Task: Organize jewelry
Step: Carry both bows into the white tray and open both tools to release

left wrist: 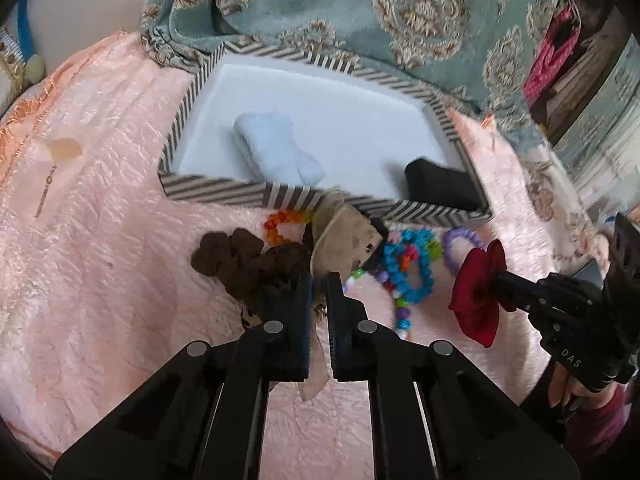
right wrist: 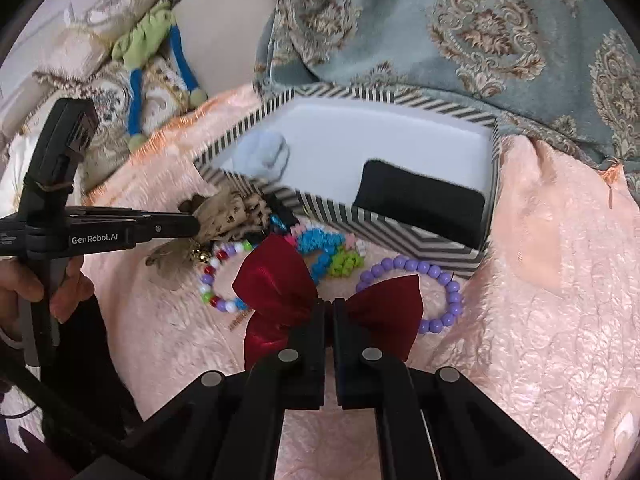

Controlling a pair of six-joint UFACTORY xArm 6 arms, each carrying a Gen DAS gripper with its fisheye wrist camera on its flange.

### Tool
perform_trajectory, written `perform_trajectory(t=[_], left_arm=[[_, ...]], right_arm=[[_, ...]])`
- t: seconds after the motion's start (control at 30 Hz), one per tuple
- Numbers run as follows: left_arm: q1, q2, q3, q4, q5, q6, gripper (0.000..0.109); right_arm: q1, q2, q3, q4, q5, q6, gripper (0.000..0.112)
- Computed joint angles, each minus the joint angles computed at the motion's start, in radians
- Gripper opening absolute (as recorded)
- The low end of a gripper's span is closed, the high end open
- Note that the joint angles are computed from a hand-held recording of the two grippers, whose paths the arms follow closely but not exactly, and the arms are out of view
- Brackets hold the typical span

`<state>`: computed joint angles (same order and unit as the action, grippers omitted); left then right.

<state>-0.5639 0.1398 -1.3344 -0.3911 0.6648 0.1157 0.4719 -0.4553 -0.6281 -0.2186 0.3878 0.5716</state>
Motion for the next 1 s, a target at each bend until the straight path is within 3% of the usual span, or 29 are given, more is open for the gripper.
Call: perform_trajectory(t=[0.37,0.4,0.47,0.5,0.53,0.67,0.7,0.73,0.77,1.0], left_arm=[[0.010,-0.033,-0.043,0.016,-0.011,-0.005,0.006],[0.006,-0.038,-0.032,0.030,-0.018,-0.010,0.011],[-0.009,-0.038,-0.009,0.054,-0.023,-0.006,0.041],[-0.014,-0.034,-0.003,0.054,-0.026,-0.001,0.062],[-0.022,-0.034,0.014,0.048,-0.040,0.006,0.066],[-0.053,0.015,0.016,0.170,-0.040,-0.068,0.065],[-0.057,0.041,0.000,0.206,-0.026,-0.090,0.052],[-0.057,0.062,-0.016,0.219,-0.009,-0.095,0.032],[-0.056,0.079,-0.030,0.240,0.003,-0.111,0.024],[-0.009,0.031,-0.035,0.062,0.007,-0.016,0.021]], right_arm=[[-0.027,-0.041,-0.066,-0.088,-0.020,0.101,0.003],[-0.029,-0.043,-0.068,-0.089,-0.018,0.102,0.002],[-0.029,-0.042,-0.068,-0.096,-0.016,0.109,0.002],[-0.029,-0.043,-0.064,-0.091,-0.015,0.108,0.002],[-0.028,-0.041,-0.061,-0.084,-0.011,0.107,0.002],[-0.027,-0.045,-0.038,-0.060,-0.009,0.102,0.003],[-0.025,-0.045,-0.036,-0.058,-0.007,0.103,0.003],[-0.023,-0.046,-0.033,-0.053,-0.009,0.101,0.002],[-0.023,-0.046,-0.032,-0.051,-0.010,0.100,0.003],[-0.019,-0.051,-0.036,-0.066,-0.016,0.112,0.003]])
